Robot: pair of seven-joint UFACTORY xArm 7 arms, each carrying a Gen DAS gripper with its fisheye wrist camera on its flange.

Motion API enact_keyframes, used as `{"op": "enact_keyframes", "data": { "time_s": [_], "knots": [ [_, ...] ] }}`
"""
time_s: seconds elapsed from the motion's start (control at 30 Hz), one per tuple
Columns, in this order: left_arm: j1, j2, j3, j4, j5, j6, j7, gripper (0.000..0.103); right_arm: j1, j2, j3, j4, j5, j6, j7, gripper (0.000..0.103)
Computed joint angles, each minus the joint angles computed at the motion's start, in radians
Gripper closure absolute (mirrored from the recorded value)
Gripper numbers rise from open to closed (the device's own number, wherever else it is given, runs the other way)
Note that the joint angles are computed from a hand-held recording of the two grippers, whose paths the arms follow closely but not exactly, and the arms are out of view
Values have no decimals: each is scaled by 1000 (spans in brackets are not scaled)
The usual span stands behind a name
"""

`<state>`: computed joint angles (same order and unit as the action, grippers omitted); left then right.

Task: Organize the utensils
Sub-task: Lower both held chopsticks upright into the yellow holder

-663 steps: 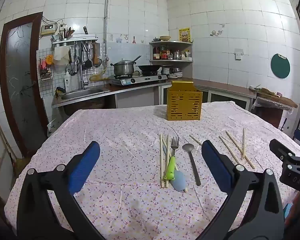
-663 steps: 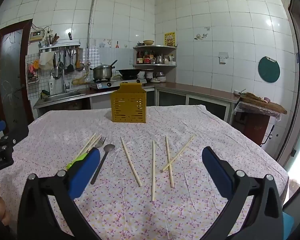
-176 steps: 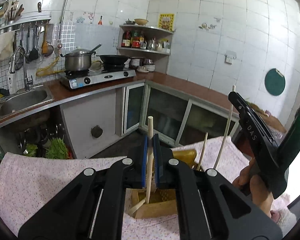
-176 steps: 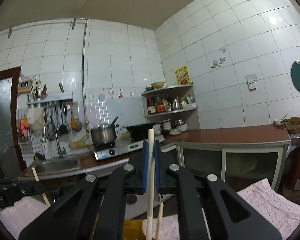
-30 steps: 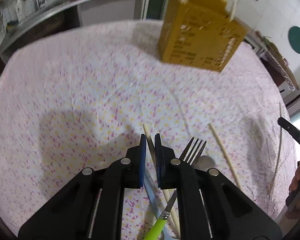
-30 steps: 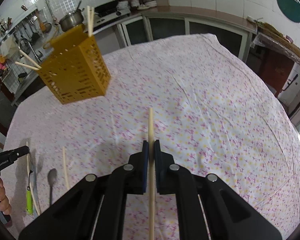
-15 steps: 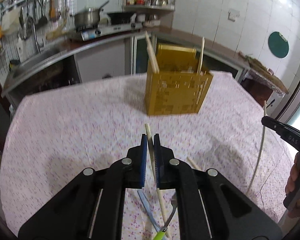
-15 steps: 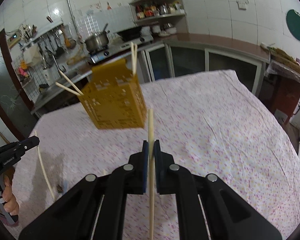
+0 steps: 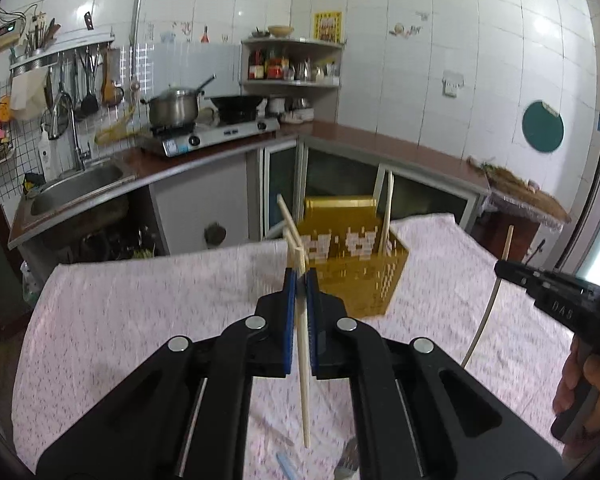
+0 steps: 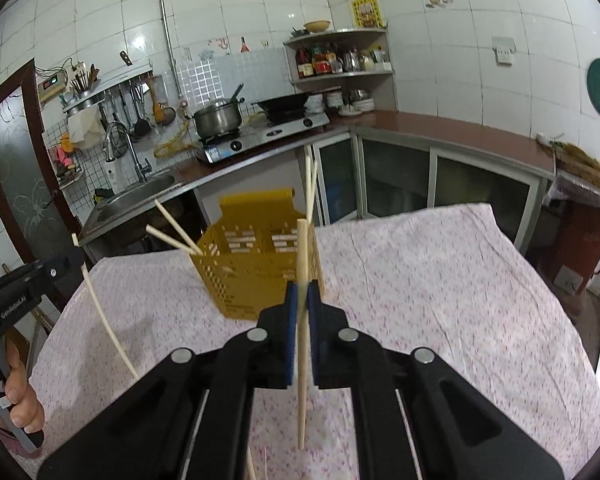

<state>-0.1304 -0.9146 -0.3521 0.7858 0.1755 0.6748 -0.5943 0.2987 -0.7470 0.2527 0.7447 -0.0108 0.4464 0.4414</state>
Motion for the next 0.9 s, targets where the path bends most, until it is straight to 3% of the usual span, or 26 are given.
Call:
{"op": "enact_keyframes", "data": {
  "time_s": [0.2, 0.4, 0.67, 0.9],
  "knots": [
    [61, 107, -16, 97, 39, -78, -14, 99, -52, 89, 24, 103, -38, -56, 13, 97],
    [157, 232, -63, 247, 124, -151, -50, 99, -166, 201, 99, 268, -154, -107, 60, 97],
    [292, 398, -145, 415, 284, -259, -183, 99, -276, 349, 169, 458, -320, -154, 178, 97],
    [340, 485, -184, 418, 440, -335, -314, 99, -282, 423, 169, 455, -437, -231, 260, 97]
  ]
}}
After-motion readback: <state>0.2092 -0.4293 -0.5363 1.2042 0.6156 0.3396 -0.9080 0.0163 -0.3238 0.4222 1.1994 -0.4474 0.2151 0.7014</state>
